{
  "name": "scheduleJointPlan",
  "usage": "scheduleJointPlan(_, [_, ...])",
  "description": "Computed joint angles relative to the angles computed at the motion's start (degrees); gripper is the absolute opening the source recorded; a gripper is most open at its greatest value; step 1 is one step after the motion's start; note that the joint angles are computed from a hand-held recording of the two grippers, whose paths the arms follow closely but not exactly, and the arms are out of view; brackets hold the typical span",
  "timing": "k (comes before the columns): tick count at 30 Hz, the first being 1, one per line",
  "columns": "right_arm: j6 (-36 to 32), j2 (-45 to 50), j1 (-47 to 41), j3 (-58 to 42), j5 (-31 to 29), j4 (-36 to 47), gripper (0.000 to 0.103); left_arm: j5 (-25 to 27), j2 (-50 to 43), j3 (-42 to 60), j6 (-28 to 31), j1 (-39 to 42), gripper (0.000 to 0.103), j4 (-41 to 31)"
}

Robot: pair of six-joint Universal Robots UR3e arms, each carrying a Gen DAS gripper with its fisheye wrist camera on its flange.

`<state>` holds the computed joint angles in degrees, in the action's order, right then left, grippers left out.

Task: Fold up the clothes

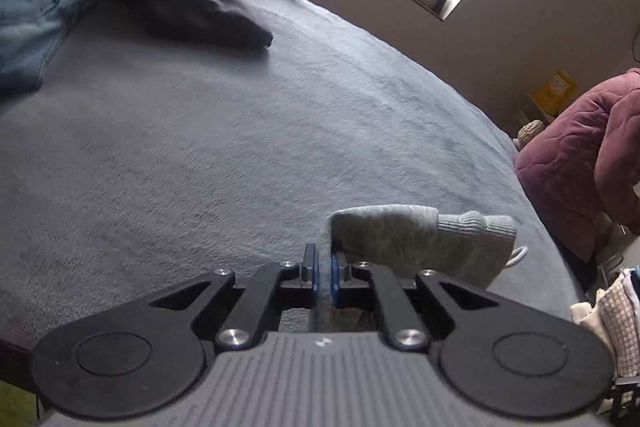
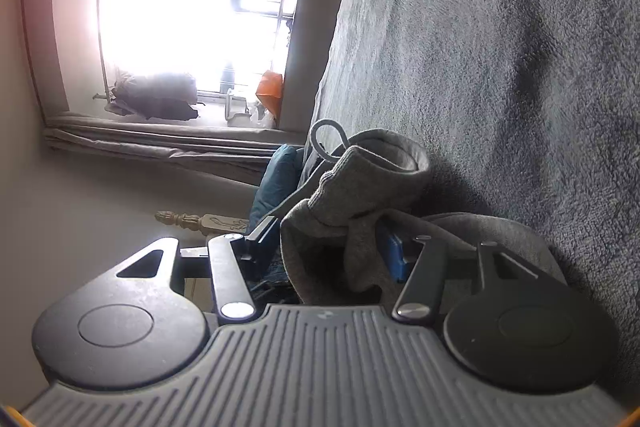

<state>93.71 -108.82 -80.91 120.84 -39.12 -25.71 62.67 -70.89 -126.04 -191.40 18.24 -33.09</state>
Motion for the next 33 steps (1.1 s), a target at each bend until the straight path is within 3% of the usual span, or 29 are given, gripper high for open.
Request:
scheduleJointPlan(2, [-1.98, -1.13, -0.74, -1.22, -0.93, 2.83, 0.053, -1.34, 0.18, -1.12, 1.05, 0.92, 0.019, 0.08])
scheduleJointPlan(4, [-3.63, -2.63, -0.60, -2.91, -1.55, 5.52, 0.054, -2.86, 0.21, -1.46, 1.98, 1.54, 0.037, -0.78])
scheduleJointPlan(6, [-3.96, -4.44, 1.57, -4.99, -0.51, 7.01, 0.054, -2.45, -0.42, -1.32, 2.17, 0.65, 0.045, -0.33])
scheduleJointPlan(11, [5.77, -12.03, 10.68, -6.40, 3.78, -1.91, 0.054, -0.17, -4.30, -0.06, 1.80, -2.41, 0.049, 2.60])
scheduleJointPlan(14, [9.64, -17.80, 11.93, -4.67, 4.32, -6.52, 0.053, 1.17, -6.61, 0.73, 1.13, -4.38, 0.049, 5.18])
scheduleJointPlan(16, [16.63, -20.51, 15.68, -3.16, 6.73, -15.37, 0.046, 1.79, -8.22, 1.42, 0.39, -5.46, 0.048, 6.94])
scheduleJointPlan(18, [22.40, -23.07, 18.17, -1.24, 7.90, -23.80, 0.021, 1.55, -9.75, 2.24, -0.55, -6.07, 0.045, 8.25])
scheduleJointPlan(20, [24.83, -26.12, 17.98, -0.40, 7.90, -28.18, 0.004, 0.03, -10.89, 3.05, -1.19, -5.83, 0.028, 8.48])
scheduleJointPlan(21, [24.19, -27.20, 16.99, -1.23, 8.27, -27.77, 0.004, -0.36, -11.12, 3.53, -1.57, -5.78, 0.008, 8.19])
scheduleJointPlan(25, [21.38, -27.78, 15.00, -7.44, 9.36, -30.58, 0.003, -1.69, -8.20, 3.04, -2.91, -4.22, 0.007, 8.21])
scheduleJointPlan(28, [27.37, -21.93, 19.98, -10.39, 6.47, -52.60, 0.003, -4.23, -4.69, 2.10, -3.70, -1.03, 0.007, 6.49])
scheduleJointPlan(30, [32.86, -14.20, 25.81, -12.81, 0.61, -69.27, 0.003, -5.74, -4.26, 2.16, -3.14, 0.56, 0.007, 5.11])
scheduleJointPlan(33, [36.35, -2.93, 31.75, -18.10, -7.60, -81.04, 0.003, -5.31, -6.76, 3.66, -2.03, -0.19, 0.008, 3.59])
